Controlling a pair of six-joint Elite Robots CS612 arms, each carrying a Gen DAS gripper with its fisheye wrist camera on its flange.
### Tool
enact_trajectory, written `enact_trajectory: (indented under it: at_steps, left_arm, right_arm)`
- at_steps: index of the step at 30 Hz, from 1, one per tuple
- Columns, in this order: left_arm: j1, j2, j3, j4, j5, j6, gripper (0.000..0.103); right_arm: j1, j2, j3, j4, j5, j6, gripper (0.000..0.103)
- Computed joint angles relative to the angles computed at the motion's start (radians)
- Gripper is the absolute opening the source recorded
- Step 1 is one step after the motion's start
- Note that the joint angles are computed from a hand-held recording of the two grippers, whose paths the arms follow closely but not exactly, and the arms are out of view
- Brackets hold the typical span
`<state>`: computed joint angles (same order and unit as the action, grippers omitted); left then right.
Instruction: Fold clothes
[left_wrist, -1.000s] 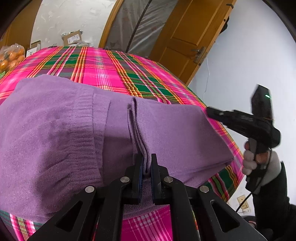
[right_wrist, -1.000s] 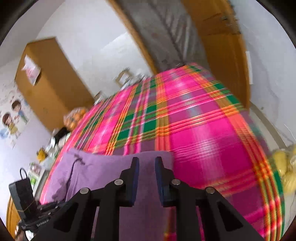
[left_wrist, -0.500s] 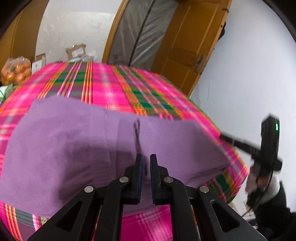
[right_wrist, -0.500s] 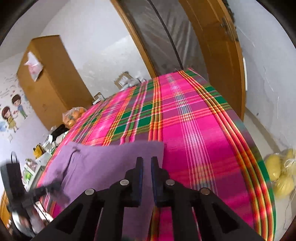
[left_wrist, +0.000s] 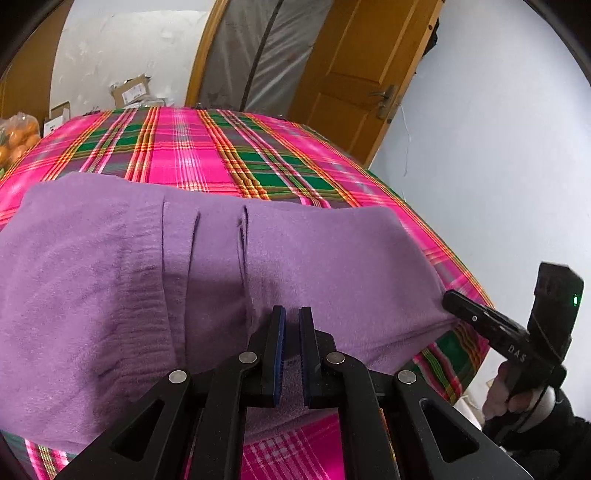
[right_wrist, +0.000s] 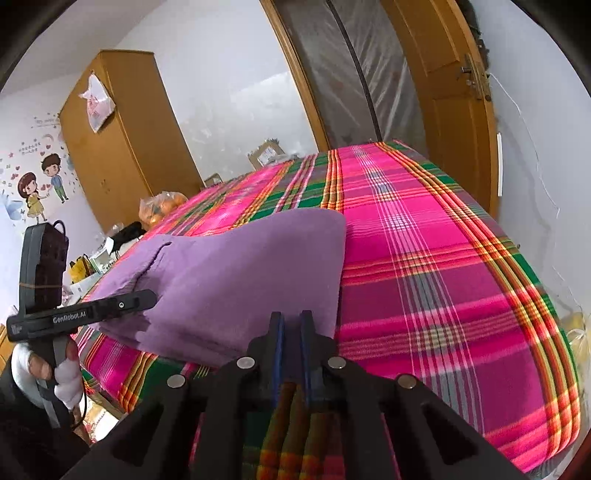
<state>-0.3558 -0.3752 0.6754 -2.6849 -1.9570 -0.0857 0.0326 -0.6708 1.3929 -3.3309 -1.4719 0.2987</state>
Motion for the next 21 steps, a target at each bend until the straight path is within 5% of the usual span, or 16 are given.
enact_trajectory:
  at_steps: [2, 8, 12, 17, 21]
  left_arm:
    - [0.001, 0.001, -0.001, -0.002, -0.006, -0.007, 0.007]
    - [-0.002, -0.008, 0.006, -0.003, 0.02, 0.0, 0.007]
    - [-0.01, 0.026, -0.084, 0.041, 0.062, 0.014, 0.007]
    - [-0.019, 0.105, -0.252, 0.098, 0.123, 0.008, 0.007]
    - [-0.021, 0.215, -0.471, 0.251, 0.156, -0.024, 0.007]
  right_arm:
    - [-0.002, 0.01, 0.01, -0.063, 0.008, 0.001, 0.007]
    - [-0.009, -0.005, -0.022, 0.044, 0.021, 0.036, 0.007]
    - [-0.01, 0.017, -0.098, 0.107, 0.019, 0.037, 0.01]
    - [-0.018, 0.054, -0.212, 0.214, 0.06, 0.065, 0.01]
    - [-0.031, 0.093, -0.304, 0.311, 0.109, 0.129, 0.01]
